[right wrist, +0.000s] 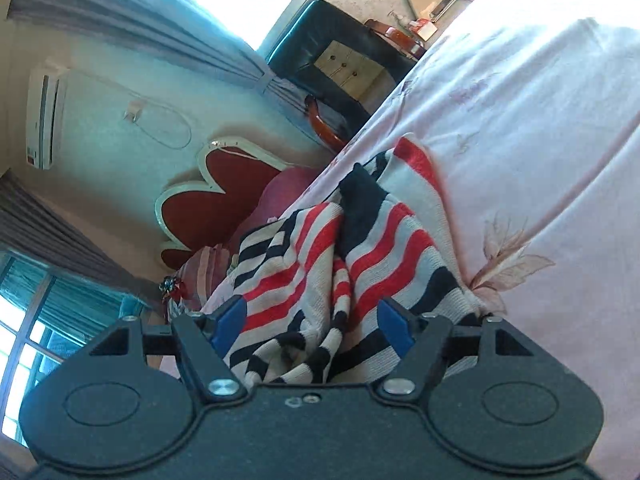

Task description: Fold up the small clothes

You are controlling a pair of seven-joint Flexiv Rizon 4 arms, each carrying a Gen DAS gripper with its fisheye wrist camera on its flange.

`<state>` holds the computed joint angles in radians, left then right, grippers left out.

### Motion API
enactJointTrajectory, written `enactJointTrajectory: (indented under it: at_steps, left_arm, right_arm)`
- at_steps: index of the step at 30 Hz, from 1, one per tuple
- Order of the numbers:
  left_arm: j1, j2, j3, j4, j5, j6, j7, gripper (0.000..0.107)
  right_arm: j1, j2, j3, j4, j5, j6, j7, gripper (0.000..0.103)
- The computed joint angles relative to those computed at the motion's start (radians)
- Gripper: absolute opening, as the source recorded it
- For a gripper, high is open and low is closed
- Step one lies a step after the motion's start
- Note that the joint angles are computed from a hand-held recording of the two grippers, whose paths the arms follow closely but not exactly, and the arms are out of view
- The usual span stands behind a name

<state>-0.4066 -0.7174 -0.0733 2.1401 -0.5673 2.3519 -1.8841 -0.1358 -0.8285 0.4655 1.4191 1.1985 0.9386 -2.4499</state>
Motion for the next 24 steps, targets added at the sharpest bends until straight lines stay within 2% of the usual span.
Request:
enactJointTrajectory:
  at_steps: [4, 5, 8, 10, 11, 12, 13, 14, 15, 17, 19, 21, 22, 24]
  left_arm:
    - [0.090, -0.014, -0.013, 0.039, 0.049, -0.042, -0.084, 0.068]
    - [0.096, -0.017, -0.015, 0.038, 0.066, -0.060, -0.086, 0.068]
    - [0.100, -0.056, -0.016, 0.018, 0.096, -0.040, -0.127, 0.068]
    - [0.079, -0.058, -0.001, 0.010, 0.072, -0.054, -0.120, 0.068]
    - [0.073, -0.065, 0.004, -0.007, 0.066, -0.065, -0.113, 0.068]
    - [0.064, -0.069, 0.010, -0.021, 0.056, -0.078, -0.102, 0.068]
    - [0.060, -0.062, 0.014, -0.020, 0.054, -0.086, -0.095, 0.068]
    - [0.055, -0.058, 0.018, -0.021, 0.053, -0.089, -0.086, 0.068]
    - [0.060, -0.057, 0.017, -0.024, 0.070, -0.081, -0.083, 0.068]
    - [0.113, -0.066, -0.019, -0.031, 0.162, -0.042, -0.090, 0.068]
    - [0.141, -0.079, -0.026, -0.055, 0.253, -0.040, -0.110, 0.068]
    - [0.058, -0.070, 0.021, -0.082, 0.127, -0.158, 0.006, 0.068]
    - [0.030, -0.075, 0.043, -0.102, 0.101, -0.216, 0.040, 0.068]
    - [0.020, -0.099, 0.039, -0.121, 0.086, -0.211, 0.033, 0.068]
  right_arm:
    - [0.088, 0.009, -0.025, -0.004, -0.087, 0.047, 0.048, 0.071]
    - [0.105, 0.007, -0.030, -0.008, -0.113, 0.053, 0.067, 0.071]
    - [0.186, 0.012, -0.071, 0.005, -0.252, 0.078, 0.171, 0.072]
    - [0.207, -0.002, -0.067, 0.000, -0.315, 0.078, 0.200, 0.068]
    - [0.220, -0.004, -0.065, 0.011, -0.343, 0.102, 0.198, 0.053]
    - [0.235, -0.003, -0.061, 0.026, -0.368, 0.146, 0.179, 0.044]
    - [0.247, 0.002, -0.054, 0.051, -0.393, 0.204, 0.138, 0.030]
    - [0.249, 0.006, -0.035, 0.077, -0.403, 0.271, 0.087, 0.026]
    - [0.222, 0.005, 0.007, 0.093, -0.395, 0.313, 0.021, 0.025]
    - [0.110, -0.014, 0.142, 0.109, -0.353, 0.371, -0.161, 0.023]
    - [0.005, -0.036, 0.245, 0.127, -0.321, 0.387, -0.302, 0.023]
    - [-0.013, -0.043, 0.237, 0.129, -0.302, 0.376, -0.336, 0.023]
    - [0.020, -0.052, 0.200, 0.123, -0.342, 0.387, -0.264, 0.024]
    - [0.020, -0.069, 0.176, 0.113, -0.359, 0.360, -0.194, 0.024]
